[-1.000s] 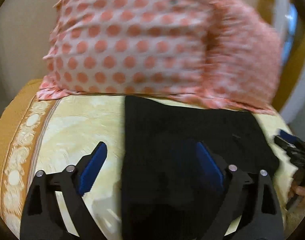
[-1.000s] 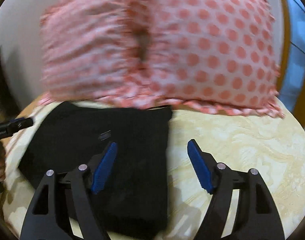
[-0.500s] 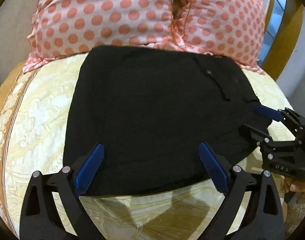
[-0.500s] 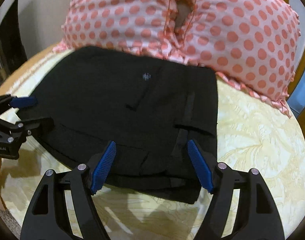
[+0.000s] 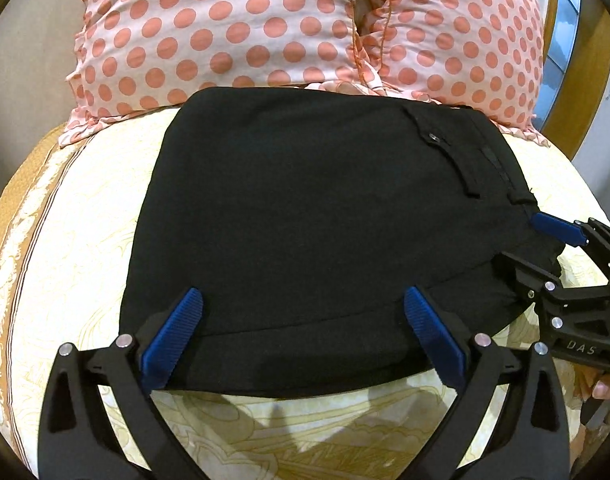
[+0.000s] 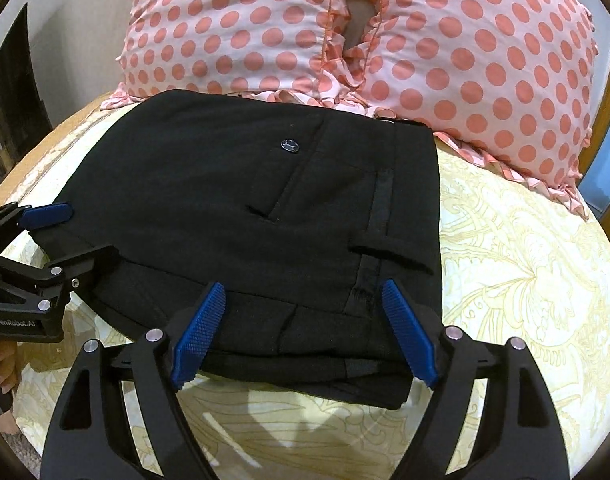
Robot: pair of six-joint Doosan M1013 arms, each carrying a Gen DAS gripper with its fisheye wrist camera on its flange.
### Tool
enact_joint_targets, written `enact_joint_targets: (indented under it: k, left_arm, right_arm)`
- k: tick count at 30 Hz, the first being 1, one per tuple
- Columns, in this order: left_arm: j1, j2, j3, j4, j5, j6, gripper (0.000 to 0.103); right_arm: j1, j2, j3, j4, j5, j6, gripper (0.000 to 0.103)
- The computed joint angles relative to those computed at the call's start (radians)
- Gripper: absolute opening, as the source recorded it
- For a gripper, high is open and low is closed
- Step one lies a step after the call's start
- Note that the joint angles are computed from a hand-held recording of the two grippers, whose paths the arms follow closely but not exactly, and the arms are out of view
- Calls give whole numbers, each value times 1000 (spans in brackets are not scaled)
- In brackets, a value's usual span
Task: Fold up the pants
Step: 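Release the trousers and pull both grippers back from the folded stack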
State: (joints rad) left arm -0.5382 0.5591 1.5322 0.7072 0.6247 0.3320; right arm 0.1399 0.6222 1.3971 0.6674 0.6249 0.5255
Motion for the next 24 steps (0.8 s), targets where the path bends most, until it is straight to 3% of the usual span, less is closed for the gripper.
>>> enact_joint_targets:
  k: [13, 15, 18, 20, 24]
  left_arm:
    - [-5, -31, 44, 26, 2, -40, 101]
    - [-8, -44, 61, 54, 17, -87, 101]
    - [-10, -69, 101, 139, 22, -193, 101]
    - [-13, -79, 115, 174, 45, -229, 101]
    - [-19, -95, 137, 224, 45, -279, 101]
  right_arm:
    - [2, -27, 29, -64, -21, 82, 84]
    - [3, -47, 58, -59, -57, 76, 84]
    - [9, -82, 115, -59, -177, 62, 96]
    - [5, -96, 143, 39, -220, -54, 96]
    - [-4, -101, 148, 125, -203, -104, 96]
